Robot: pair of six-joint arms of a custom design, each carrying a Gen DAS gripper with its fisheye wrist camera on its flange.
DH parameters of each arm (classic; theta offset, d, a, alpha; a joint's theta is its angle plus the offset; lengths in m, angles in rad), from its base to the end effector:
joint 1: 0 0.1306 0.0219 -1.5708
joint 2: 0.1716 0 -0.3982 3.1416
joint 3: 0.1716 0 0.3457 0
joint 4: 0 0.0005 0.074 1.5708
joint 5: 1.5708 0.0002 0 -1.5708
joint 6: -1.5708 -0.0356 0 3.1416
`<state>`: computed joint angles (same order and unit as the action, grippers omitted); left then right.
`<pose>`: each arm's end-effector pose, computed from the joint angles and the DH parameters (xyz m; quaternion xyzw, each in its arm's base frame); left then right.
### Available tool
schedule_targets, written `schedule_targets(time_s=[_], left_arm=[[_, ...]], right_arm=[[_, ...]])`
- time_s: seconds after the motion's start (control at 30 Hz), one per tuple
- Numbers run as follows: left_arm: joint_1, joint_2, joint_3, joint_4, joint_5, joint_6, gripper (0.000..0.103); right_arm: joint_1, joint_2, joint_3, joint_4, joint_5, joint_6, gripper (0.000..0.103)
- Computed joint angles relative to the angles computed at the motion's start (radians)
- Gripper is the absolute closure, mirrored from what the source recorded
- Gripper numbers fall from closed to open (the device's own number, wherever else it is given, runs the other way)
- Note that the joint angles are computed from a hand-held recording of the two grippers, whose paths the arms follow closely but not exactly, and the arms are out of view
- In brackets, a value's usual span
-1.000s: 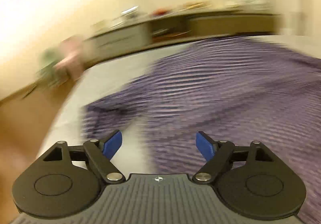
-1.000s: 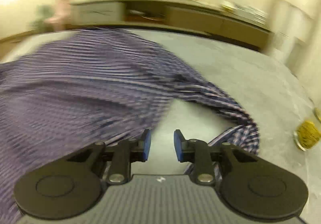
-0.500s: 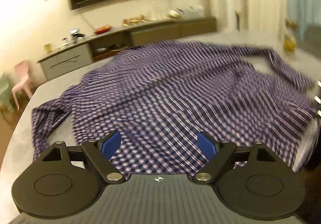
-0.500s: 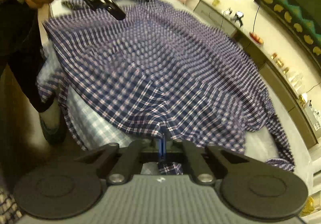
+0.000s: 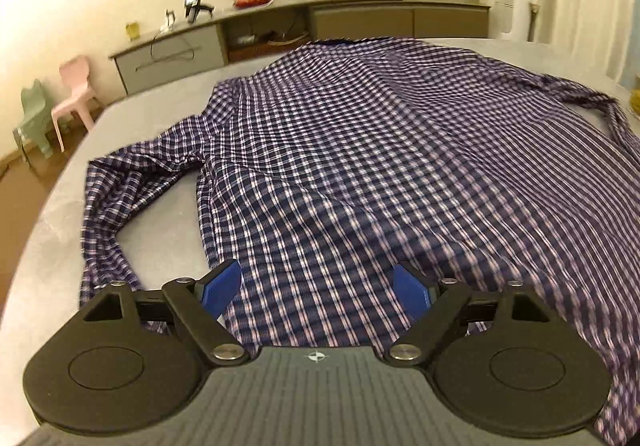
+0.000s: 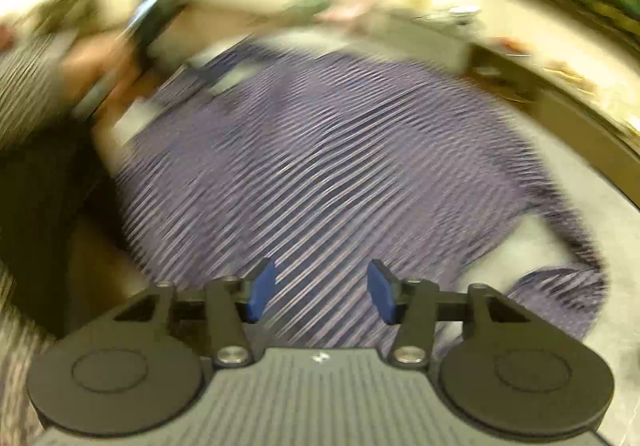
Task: Fold clothes
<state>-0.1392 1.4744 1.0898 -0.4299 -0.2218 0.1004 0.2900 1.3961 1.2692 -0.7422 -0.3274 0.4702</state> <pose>0.4434 -0.0547 0.3187 -0.0229 0.9243 0.0583 0.3766 0.4118 0.1343 0.4027 -0.3958 0.8396 0.1219 0.3515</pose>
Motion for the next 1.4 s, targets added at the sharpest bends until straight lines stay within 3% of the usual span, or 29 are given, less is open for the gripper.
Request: schedule_targets(time_s=[0.03,0.1,0.2,0.3,0.33,0.43,0.53,0.63,0.67,0.7,0.87,0.93,1.0,1.07,1.13,1.27,1.37,1.4], left_arm=[[0.004,0.015,0.006,-0.001,0.011,0.01,0.018],[0.001,0.032,0.008,-0.002,0.019,0.008,0.018],[-0.014,0.038,-0.002,-0.006,-0.004,-0.035,0.018],[0.003,-0.001,-0.044,-0.009,0.013,0.008,0.018],[0.009,-0.014,-0.058,-0.011,0.019,0.023,0.017],[0.016,-0.047,-0.081,-0.042,-0.042,0.02,0.018],[0.035,-0.065,-0.062,-0.063,-0.098,0.018,0.029],[0.071,-0.062,-0.005,-0.026,-0.109,-0.039,0.026],[0.085,-0.056,0.021,-0.008,-0.104,-0.067,0.023],[0.095,-0.018,0.073,-0.007,-0.115,-0.109,0.022],[0.137,0.237,0.373,-0.03,-0.156,-0.276,0.022],[0.142,0.332,0.482,-0.061,-0.176,-0.285,0.022],[0.147,0.422,0.596,-0.105,-0.185,-0.282,0.022],[0.154,0.501,0.696,-0.148,-0.192,-0.276,0.022],[0.161,0.585,0.81,-0.214,-0.207,-0.268,0.022],[0.177,0.706,1.0,-0.296,-0.145,-0.221,0.019],[0.166,0.793,1.147,-0.352,-0.187,-0.23,0.014],[0.157,0.821,1.199,-0.386,-0.231,-0.227,0.014]], right_arm=[[-0.013,0.032,0.044,0.031,0.006,-0.067,0.052],[-0.003,0.152,0.149,0.063,0.101,-0.132,0.055],[0.013,0.276,0.234,0.053,0.141,-0.166,0.061],[-0.004,0.367,0.316,-0.06,0.157,-0.161,0.071],[-0.017,0.37,0.318,-0.069,0.159,-0.151,0.071],[-0.05,0.36,0.33,-0.112,0.279,-0.103,0.071],[-0.086,0.37,0.361,-0.139,0.388,-0.106,0.073],[-0.128,0.368,0.407,-0.151,0.319,-0.184,0.073],[-0.137,0.369,0.429,-0.142,0.256,-0.232,0.072],[-0.134,0.383,0.457,-0.125,0.219,-0.263,0.068],[-0.106,0.562,0.694,-0.126,0.237,-0.328,0.066],[-0.101,0.641,0.787,-0.15,0.259,-0.336,0.066],[-0.105,0.708,0.864,-0.16,0.285,-0.336,0.075],[-0.117,0.762,0.923,-0.157,0.315,-0.329,0.073],[-0.126,0.833,1.055,-0.228,0.37,-0.346,0.075],[-0.151,0.901,1.142,-0.188,0.517,-0.284,0.076],[-0.152,0.933,1.181,-0.163,0.663,-0.202,0.075],[-0.154,0.94,1.181,-0.145,0.718,-0.185,0.076]])
